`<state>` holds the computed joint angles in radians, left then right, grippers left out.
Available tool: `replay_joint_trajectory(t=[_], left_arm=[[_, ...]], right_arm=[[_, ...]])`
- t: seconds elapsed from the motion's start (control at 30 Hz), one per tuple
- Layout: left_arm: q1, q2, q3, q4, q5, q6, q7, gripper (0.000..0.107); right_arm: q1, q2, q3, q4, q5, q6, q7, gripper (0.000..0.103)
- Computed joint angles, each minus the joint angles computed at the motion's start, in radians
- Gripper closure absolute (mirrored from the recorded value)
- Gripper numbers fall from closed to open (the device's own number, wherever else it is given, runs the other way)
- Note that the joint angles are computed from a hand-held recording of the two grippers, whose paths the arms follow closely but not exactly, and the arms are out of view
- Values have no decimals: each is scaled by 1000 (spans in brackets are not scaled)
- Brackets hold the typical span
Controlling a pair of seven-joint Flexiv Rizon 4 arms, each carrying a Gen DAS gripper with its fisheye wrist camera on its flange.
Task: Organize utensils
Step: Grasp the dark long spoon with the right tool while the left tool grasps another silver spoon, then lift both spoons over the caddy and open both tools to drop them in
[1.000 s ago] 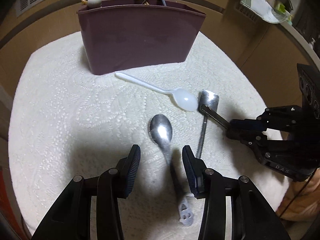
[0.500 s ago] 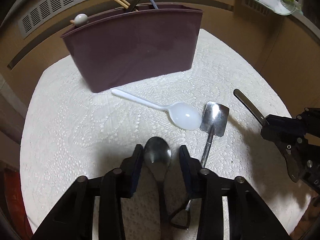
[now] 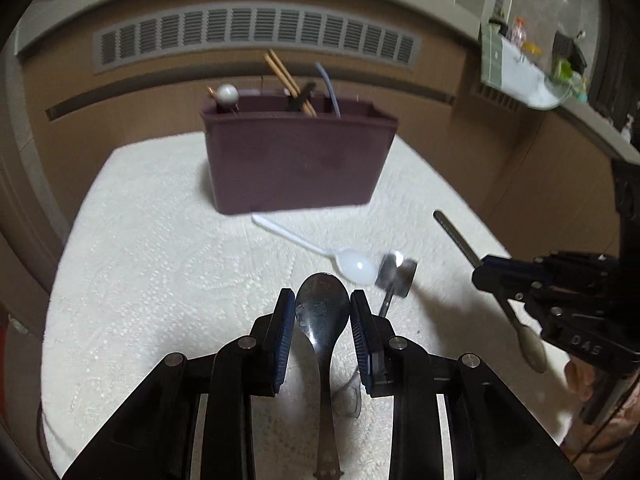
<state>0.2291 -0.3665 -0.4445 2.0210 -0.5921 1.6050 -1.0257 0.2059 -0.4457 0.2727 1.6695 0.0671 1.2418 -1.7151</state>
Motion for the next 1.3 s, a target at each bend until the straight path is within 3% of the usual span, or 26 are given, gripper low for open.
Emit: replay_joint_trajectory(t=[0.07,0.17,0.43,0.67,0.83,0.9,1.0,1.13,1.2,1.3], left_arm=[[93,24,-114,40,-37,59,30,78],[180,34,-205,53,-32,89,27,78],[190,14,-198,14,80,83,-58,78],[259,21,-265,17,149,86,-114,78],[315,30,-324,2,211,110,-156,78],[348,28,-359,-31,239,115,-163,78],[366,11,-381,-129,287,115,-159,78],[336,-56,-376,-286,330,120,-140,78],[294,-94,-342,-366,344,116,-131,78],[254,-158,-318,-463,347,101,-113,78]], right_arm=[[2,6,1,3,2,12,1,92],[9,9,-4,3,-6,23,8,92],[4,2,8,-15,-1,20,-7,92],[-15,-2,27,-25,29,27,-27,92],[-33,10,52,-32,69,105,-50,92],[-32,17,53,-55,65,162,-65,92],[23,18,-19,-92,-15,288,-17,92],[87,-37,-107,-217,-102,435,56,92],[87,-91,-107,-309,-136,450,81,92],[40,-179,-25,-440,-190,414,100,92]])
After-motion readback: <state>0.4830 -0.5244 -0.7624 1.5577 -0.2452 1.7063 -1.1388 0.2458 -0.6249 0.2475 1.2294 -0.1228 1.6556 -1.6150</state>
